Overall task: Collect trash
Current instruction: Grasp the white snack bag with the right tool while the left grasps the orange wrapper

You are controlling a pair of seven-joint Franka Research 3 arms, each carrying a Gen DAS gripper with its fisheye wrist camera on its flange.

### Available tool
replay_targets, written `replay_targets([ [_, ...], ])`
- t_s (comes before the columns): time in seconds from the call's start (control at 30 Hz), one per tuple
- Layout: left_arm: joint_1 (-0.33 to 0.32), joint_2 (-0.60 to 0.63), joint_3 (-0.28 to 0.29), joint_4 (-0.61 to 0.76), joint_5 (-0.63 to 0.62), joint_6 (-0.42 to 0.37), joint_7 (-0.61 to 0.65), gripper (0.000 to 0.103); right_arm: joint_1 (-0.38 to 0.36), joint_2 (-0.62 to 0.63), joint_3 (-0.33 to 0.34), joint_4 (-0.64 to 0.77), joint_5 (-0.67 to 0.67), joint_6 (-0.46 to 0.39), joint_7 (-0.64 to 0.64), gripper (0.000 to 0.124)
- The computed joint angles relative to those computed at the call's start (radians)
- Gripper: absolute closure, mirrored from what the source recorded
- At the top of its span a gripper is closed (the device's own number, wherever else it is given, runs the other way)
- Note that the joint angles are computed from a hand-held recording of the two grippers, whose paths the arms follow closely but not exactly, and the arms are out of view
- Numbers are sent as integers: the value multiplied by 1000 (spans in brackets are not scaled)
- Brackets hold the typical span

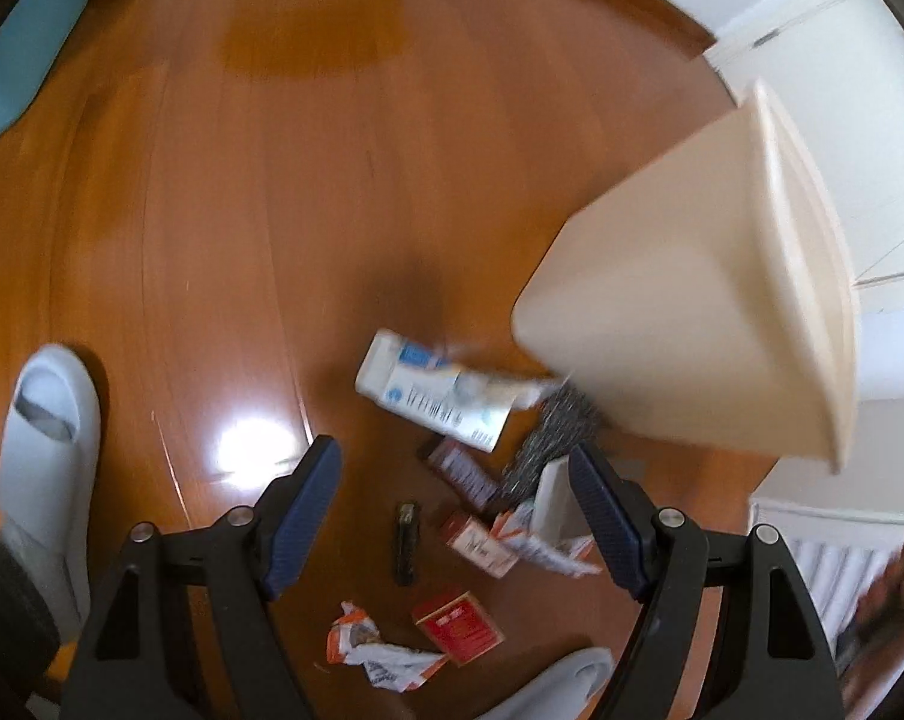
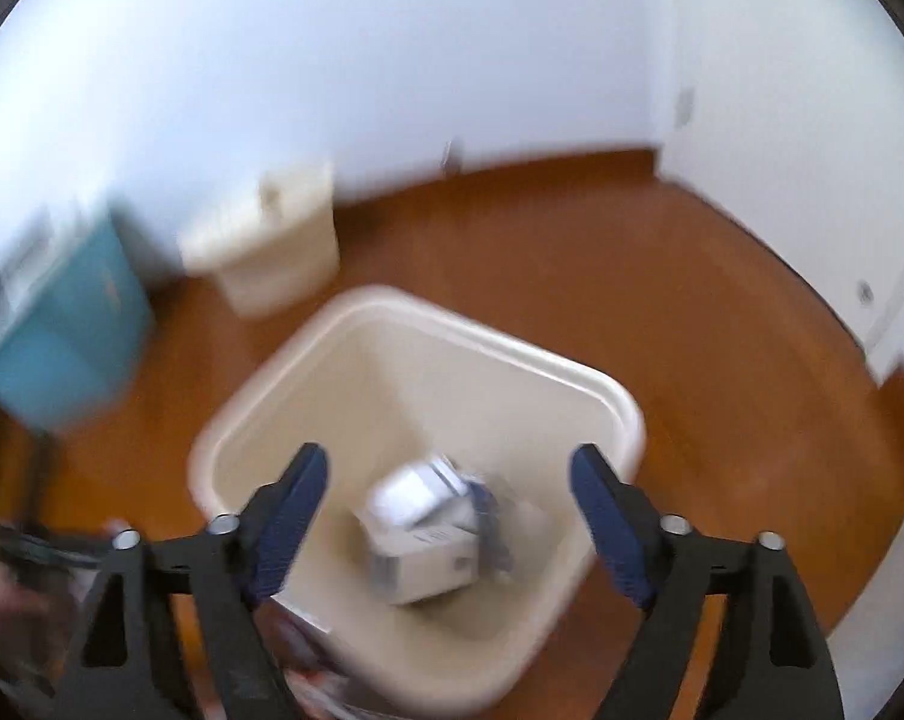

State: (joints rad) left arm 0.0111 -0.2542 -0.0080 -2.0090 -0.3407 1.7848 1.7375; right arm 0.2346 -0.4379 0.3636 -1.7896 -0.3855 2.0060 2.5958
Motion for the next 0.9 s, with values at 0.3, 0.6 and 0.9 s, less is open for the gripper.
replay_targets([
  [0.3, -22, -193, -4, -298, 123, -5, 20, 25, 269, 48, 100, -304, 183, -1, -203, 33],
  [0.6, -23, -303, 20, -454, 235, -49, 24, 25, 364, 225, 23, -324, 77, 35, -340, 42],
  [0.9, 51, -276, 35, -533, 199, -99, -225, 25, 408, 278, -33, -312, 125, 111, -331, 112],
])
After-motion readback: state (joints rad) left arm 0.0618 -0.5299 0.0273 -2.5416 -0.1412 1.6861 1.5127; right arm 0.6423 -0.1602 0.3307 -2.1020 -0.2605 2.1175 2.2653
